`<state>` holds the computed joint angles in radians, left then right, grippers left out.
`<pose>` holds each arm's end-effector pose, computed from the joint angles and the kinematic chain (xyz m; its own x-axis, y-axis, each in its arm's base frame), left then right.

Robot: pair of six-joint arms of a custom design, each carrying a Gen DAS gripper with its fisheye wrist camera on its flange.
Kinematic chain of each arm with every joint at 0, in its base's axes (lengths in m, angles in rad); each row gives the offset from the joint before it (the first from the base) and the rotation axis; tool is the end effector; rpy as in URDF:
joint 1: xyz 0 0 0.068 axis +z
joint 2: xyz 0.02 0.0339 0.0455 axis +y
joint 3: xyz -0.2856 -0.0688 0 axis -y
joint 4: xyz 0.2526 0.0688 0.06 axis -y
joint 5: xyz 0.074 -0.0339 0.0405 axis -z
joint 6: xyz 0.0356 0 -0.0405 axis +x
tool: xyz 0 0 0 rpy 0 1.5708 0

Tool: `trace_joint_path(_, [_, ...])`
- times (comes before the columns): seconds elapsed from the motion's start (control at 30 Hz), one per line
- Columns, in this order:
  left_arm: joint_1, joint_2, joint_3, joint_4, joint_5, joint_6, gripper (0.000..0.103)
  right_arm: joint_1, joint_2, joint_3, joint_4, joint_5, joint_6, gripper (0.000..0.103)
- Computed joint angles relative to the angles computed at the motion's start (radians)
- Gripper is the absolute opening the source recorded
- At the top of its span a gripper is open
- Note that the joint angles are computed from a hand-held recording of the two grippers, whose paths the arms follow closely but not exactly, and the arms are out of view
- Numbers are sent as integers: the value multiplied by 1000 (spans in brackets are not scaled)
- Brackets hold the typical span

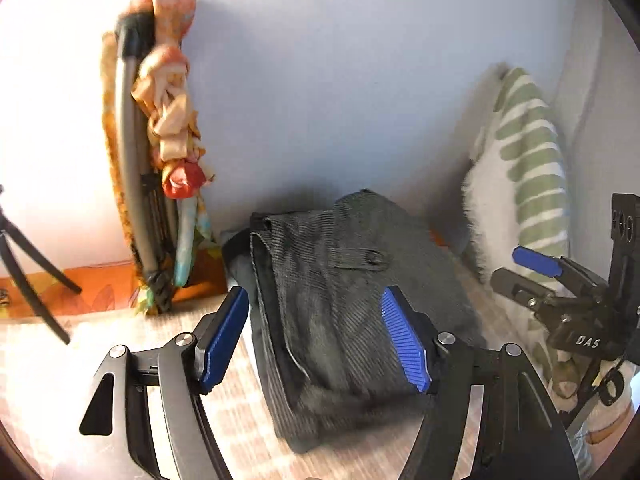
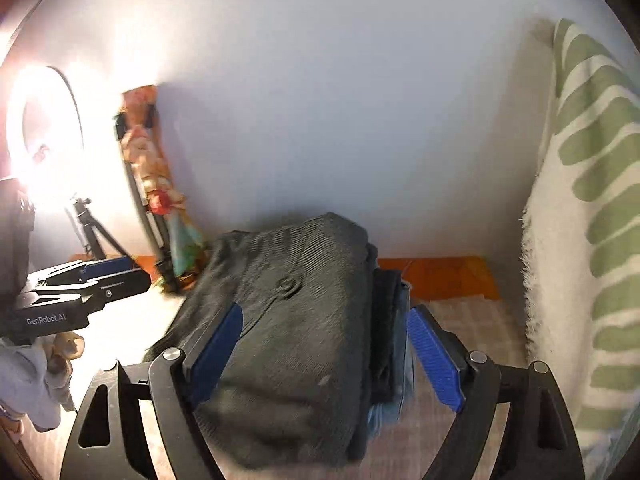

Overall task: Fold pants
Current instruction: 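Carry the folded shorts with both grippers onto the stack of clothes, then open both grippers and withdraw them from the stack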

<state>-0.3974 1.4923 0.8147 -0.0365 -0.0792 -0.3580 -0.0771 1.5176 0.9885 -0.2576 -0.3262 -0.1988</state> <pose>0.2913 -0.1192 0.2149 -0.6815 -0.0928 -0.7259 0.0981 0.9714 -0.2163 0.3291 -0.0140 0.2467 -0.6619 -0.1365 -0.7371 -0.2891 0.9537 0.0829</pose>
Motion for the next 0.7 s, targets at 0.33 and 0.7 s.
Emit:
trace_joint_path(0.33, [-246, -407, -161, -206, -234, -110, 80, 10, -450, -234, -155, -6, 43, 99])
trace_joint_path(0.7, [-650, -658, -245, -519, -594, -404, 82, 120, -878, -368, -381, 105, 114, 103])
